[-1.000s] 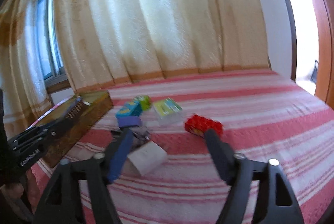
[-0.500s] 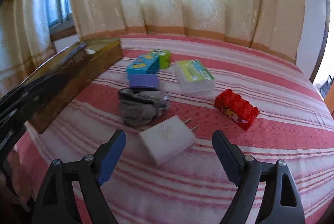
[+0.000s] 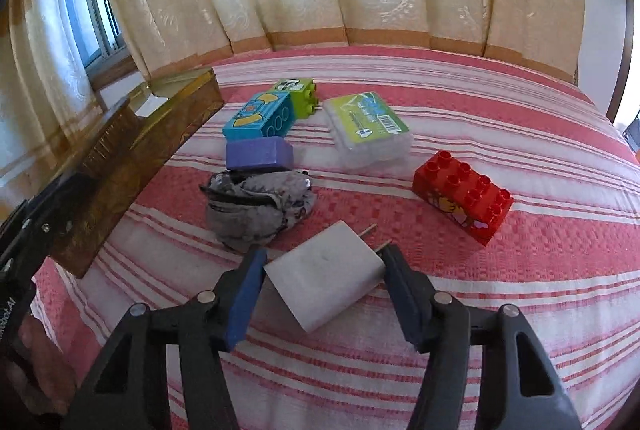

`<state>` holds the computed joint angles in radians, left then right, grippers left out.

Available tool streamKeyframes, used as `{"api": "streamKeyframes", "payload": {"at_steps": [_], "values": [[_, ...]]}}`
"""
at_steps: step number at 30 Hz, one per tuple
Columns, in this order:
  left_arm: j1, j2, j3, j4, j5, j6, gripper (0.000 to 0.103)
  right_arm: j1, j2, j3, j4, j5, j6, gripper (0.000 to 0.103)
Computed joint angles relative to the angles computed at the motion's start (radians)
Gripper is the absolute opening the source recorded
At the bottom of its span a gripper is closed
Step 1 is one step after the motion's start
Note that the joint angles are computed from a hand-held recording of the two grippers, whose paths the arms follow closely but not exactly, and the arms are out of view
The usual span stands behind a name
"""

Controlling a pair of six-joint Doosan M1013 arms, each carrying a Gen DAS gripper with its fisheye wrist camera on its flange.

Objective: Organize rigid objects
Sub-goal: 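Lift the dark bar with the left tool while the right tool lifts the charger, then carry the dark bar and the charger over the gold tray with both tools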

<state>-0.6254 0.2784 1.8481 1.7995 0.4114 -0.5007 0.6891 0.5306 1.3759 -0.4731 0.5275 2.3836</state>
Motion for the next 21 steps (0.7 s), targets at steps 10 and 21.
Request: {"api": "streamKeyframes", "payload": {"at_steps": [10, 21], "values": [[-0.001, -0.001, 0.004, 0.027, 0.014, -0.032, 0.014, 0.020, -0.034, 0.064, -0.300, -0.093, 0.287, 0.062], [-0.007, -0.007, 0.019, 0.077, 0.058, -0.095, 0.014, 0.047, -0.055, 0.121, -0.733, -0.149, 0.731, 0.062]]}}
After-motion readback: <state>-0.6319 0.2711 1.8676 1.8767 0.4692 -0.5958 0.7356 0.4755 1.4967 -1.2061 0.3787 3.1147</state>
